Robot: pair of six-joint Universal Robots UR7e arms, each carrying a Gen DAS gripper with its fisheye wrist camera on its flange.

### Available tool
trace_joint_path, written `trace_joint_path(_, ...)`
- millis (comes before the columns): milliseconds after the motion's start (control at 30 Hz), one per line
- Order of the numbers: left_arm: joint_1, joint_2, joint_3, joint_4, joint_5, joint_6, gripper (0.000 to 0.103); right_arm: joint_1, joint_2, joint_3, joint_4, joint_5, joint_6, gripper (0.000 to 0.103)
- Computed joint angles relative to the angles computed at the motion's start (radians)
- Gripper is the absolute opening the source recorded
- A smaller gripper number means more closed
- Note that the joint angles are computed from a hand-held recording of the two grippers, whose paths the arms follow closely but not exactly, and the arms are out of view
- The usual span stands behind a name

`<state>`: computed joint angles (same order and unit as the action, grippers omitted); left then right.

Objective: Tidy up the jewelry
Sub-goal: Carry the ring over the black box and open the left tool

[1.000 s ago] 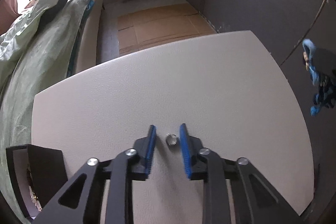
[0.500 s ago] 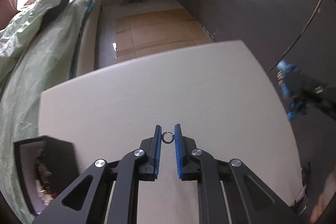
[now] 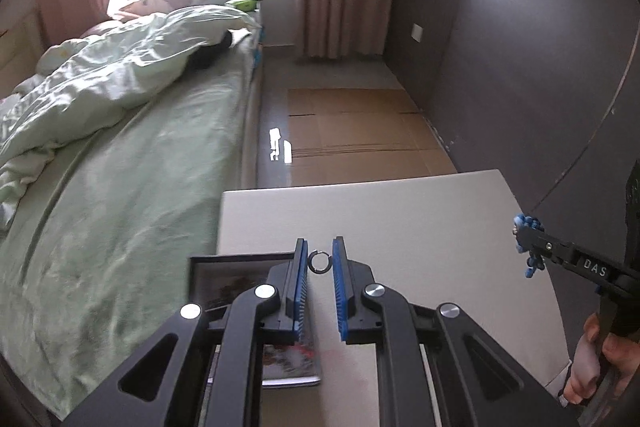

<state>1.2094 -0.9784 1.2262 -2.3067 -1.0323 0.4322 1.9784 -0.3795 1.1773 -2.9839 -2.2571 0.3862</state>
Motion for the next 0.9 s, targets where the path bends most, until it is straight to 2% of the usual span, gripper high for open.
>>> trace_joint_path(300,0.073,-0.004,-0.014,-0.032,-0.044,-0.029,0.01,0.037,0.094,-0.126,0.04,-0.007,-0.058,0.034)
trace_joint_path(367,0.089,0.005,-0.042,0.005,-0.07,-0.05,0.011,0.039,0.116,-0.161,0.06,0.004,-0.061,0.034)
trace_joint_path(900,0.149,0.117,-0.264,0.183,-0.087,-0.118,0.011,0.056,0.336,-0.533,0.263,0.076,-0.127,0.034)
